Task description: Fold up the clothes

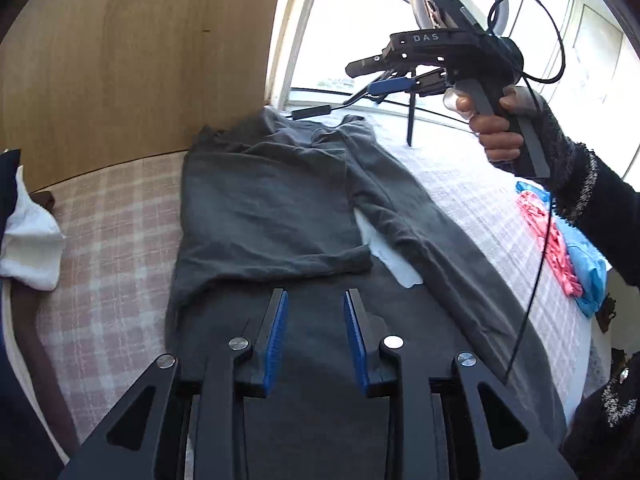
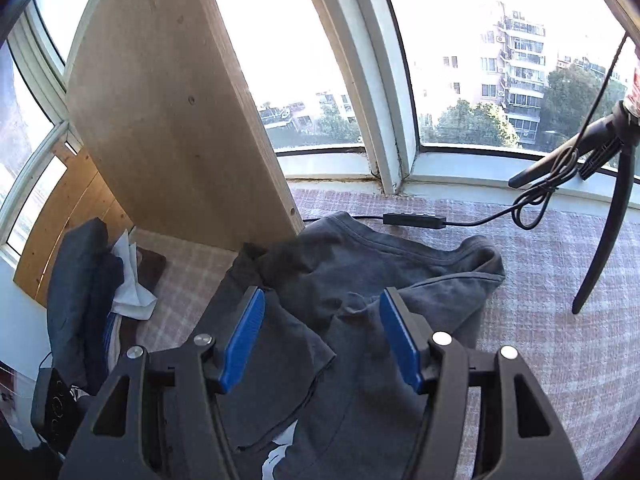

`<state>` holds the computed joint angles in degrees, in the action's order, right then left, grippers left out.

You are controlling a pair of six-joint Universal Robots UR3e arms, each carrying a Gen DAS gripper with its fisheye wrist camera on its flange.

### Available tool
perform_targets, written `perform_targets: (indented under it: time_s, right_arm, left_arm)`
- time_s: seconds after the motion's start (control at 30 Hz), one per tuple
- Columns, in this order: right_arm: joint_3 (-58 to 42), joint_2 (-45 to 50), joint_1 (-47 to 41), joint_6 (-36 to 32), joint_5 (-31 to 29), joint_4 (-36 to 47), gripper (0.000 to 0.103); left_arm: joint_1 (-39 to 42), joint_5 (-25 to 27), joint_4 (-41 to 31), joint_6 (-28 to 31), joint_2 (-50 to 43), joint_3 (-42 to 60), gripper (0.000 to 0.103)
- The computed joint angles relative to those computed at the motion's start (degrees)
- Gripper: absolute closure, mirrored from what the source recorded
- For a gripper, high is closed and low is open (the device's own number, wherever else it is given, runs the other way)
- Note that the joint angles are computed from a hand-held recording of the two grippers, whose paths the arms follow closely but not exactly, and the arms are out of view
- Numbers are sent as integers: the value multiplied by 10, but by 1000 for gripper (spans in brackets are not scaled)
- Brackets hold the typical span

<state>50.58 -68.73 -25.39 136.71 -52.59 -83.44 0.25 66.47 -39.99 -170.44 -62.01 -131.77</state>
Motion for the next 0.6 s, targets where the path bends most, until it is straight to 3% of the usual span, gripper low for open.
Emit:
perform_targets:
  time_s: [0.17,0.33,0.37,0.4,0.43,0.6]
  right_arm:
    - [-51,89,134,30,-99,-48,49]
    - [-69,144,202,62,-173,-96,52]
    - [-80,156,212,67,-187,-96,56]
    - [-96,170,220,73,-200,-91,71]
    - [-119,184,224,78,-210,-74,78]
    - [-194,213,207,73,-169,-11,73]
  left_arm:
    - [-43,145,96,-13,-62,5,72]
    - [-74,195,143,2,-142,26,68]
    - [-73,198,145,-1,-148,27,68]
    - [-73,202,146,-5,-154,27,70]
    - [-71,203,147,-8,-159,27,71]
    - [-52,186,160,-6,-151,10,76]
